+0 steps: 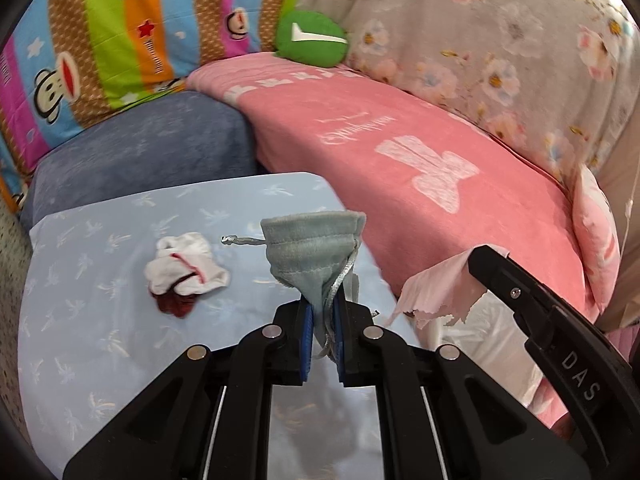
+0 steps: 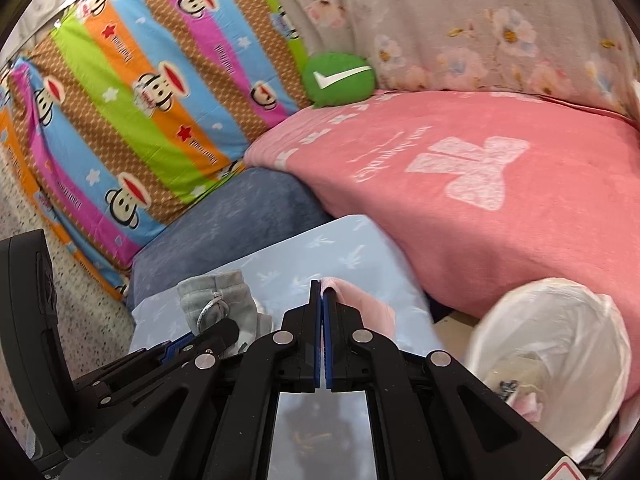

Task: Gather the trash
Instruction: 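Carry the grey pouch and pink cloth over the bin with both tools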

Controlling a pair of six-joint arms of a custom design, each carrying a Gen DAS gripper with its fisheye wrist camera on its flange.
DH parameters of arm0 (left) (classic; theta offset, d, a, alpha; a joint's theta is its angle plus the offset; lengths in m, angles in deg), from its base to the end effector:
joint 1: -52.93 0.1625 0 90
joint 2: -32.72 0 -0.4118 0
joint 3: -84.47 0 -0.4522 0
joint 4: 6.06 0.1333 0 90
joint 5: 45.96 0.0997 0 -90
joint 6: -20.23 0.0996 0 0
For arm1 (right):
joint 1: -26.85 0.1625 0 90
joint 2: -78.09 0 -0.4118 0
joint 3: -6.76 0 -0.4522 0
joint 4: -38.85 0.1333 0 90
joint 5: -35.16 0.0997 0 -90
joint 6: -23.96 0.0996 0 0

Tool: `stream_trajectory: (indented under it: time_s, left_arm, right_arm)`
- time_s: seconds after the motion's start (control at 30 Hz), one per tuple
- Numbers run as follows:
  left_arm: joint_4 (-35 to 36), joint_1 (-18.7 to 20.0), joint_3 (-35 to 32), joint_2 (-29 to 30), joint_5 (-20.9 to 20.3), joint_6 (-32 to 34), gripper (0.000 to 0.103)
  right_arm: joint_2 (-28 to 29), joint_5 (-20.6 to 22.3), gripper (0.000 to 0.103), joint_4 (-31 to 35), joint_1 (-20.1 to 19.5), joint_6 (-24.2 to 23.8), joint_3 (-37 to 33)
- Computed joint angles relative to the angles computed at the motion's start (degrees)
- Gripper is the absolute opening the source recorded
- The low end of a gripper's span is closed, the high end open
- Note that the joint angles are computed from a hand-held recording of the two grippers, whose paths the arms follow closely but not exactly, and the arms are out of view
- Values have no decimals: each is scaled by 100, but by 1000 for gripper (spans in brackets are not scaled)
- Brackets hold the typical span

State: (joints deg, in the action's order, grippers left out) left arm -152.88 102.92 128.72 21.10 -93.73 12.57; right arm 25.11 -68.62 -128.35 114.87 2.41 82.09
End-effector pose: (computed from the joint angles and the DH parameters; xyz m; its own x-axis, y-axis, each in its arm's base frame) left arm -0.4287 -0.8222 -0.0248 -0.8157 0.1696 -0.5530 0.4820 0.7278 -0.4878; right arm 0.0818 -0.8060 0.3452 -0.9038 0.0009 0.4279 -0.3356 0.6190 -0.7101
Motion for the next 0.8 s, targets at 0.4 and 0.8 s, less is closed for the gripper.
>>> stream_trajectory:
  time_s: [0.4,0.8]
  left_arm:
    - [799,-317,-1316,981,-417,320,9]
    - [2018,-504,-3405,2277,-775,603,9]
  right_arm:
    - [-831,44,1,-385,-570,261,589]
    - [-1248,157,1,-505,-990,495,798]
